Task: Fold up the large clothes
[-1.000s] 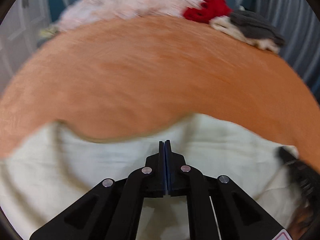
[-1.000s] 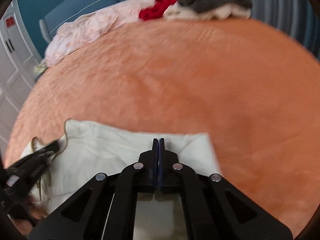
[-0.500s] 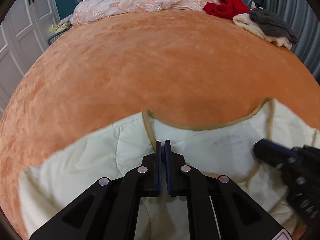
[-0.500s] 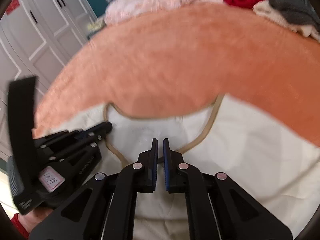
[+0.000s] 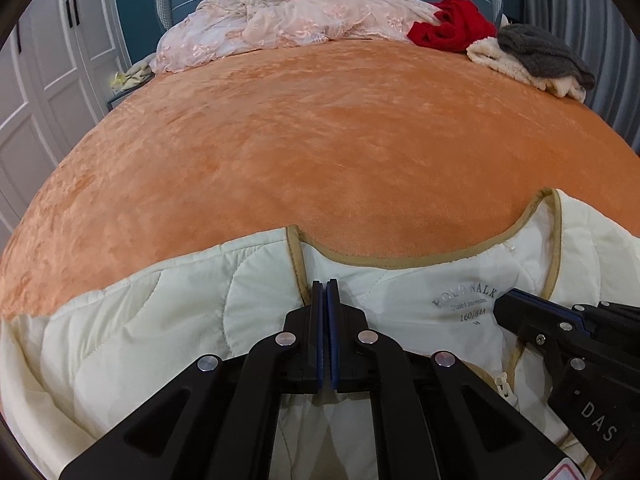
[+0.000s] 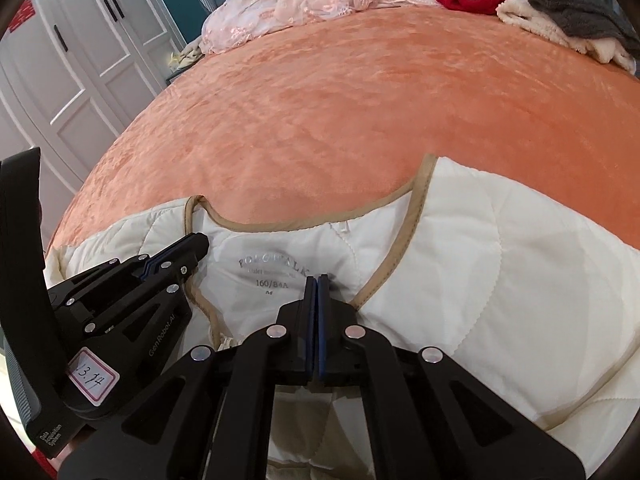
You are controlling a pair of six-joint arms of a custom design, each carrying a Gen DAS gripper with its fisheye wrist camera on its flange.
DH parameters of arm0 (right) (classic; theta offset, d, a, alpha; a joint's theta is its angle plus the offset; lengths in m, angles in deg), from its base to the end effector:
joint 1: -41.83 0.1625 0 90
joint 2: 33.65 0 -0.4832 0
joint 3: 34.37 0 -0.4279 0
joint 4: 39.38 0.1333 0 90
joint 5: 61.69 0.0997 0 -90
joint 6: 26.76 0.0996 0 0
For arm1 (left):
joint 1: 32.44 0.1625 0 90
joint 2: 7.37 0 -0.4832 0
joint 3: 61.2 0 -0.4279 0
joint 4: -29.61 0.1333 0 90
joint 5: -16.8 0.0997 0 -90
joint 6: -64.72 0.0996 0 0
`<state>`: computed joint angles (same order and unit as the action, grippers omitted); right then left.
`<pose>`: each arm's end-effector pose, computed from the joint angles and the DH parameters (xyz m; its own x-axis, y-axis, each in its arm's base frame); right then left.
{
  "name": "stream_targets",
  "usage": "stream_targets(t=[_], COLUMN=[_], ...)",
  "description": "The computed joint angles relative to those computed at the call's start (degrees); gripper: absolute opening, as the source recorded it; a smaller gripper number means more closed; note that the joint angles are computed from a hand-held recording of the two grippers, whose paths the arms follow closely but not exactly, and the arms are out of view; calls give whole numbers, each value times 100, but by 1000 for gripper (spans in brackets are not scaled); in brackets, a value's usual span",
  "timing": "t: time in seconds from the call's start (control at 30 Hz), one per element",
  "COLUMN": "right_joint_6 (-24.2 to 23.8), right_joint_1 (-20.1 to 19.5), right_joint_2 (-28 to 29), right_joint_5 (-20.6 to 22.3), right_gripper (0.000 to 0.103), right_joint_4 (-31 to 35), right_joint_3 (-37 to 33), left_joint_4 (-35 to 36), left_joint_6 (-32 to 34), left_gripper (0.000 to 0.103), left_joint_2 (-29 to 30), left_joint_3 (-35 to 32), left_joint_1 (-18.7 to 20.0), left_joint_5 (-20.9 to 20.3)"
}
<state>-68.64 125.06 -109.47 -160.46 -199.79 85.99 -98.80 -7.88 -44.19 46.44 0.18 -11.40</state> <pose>0.0517 -0.5661 0.2858 -0.7957 -0.4606 0.3934 -0.5710 0.7871 -0.2333 -0.3747 -0.5023 -0.0452 -0.6357 -0.2391 -0.7339 0.3492 0.7589 -0.5497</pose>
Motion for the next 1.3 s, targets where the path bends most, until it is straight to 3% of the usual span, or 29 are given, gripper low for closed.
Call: stream_targets(t=[0.5, 1.0, 1.1, 1.17, 1.3], right_joint_6=[-139, -91, -12, 173, 720], right_joint_1=[-50, -127, -104, -102, -161], right_joint_2=[75, 107, 77, 1, -337], right_joint_5=[147, 386, 373, 321, 195], right_gripper=[0, 0, 0, 0, 5], right_joint_4=[-499, -560, -607, -991, -1699], right_joint_3=[147, 150, 163, 259, 439], left_joint_4=[35, 449, 464, 402, 552], left_joint_6=[-156, -418, -413, -495, -1204], left_gripper=[5, 5, 6, 8, 9], left_joint_2=[107, 174, 126, 48, -298], left_joint_3=[-1, -122, -128, -66, 171], left_joint_1=[-18, -17, -8, -22, -174], left_joint_5=[234, 355, 294, 253, 18])
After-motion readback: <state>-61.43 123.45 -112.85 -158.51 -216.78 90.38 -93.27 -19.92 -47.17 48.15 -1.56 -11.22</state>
